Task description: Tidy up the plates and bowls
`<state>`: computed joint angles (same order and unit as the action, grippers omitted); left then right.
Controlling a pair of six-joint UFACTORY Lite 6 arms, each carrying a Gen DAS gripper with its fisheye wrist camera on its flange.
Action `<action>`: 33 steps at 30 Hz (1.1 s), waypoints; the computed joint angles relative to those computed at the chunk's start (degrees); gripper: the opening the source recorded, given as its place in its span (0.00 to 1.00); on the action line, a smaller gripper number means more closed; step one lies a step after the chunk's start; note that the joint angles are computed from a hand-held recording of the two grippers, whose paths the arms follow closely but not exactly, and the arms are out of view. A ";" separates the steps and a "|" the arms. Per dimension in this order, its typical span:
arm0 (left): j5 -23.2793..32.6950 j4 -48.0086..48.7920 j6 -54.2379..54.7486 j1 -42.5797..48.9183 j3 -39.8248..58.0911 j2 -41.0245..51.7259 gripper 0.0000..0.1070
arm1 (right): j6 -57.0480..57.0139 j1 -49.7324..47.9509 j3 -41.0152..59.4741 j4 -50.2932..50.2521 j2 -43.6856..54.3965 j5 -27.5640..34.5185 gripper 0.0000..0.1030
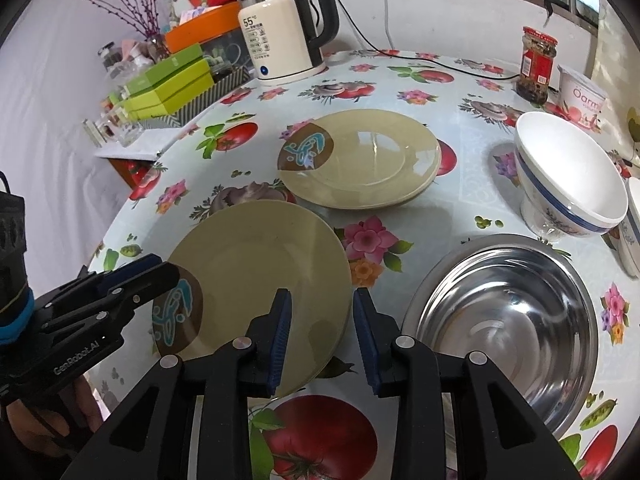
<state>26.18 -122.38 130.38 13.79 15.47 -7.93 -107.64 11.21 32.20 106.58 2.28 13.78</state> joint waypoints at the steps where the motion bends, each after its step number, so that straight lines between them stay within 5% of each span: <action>1: 0.39 -0.18 0.52 0.31 -0.17 -0.04 0.29 | -0.52 -0.04 -0.30 0.54 -0.23 0.11 0.30; 26: 4.61 13.95 -10.59 6.10 -0.02 -3.31 0.30 | 1.51 -0.47 -2.96 -0.75 -5.12 1.53 0.31; 33: 1.49 8.19 -3.19 2.40 -2.93 -11.12 0.30 | -7.51 -1.34 -4.93 6.95 -8.55 4.79 0.41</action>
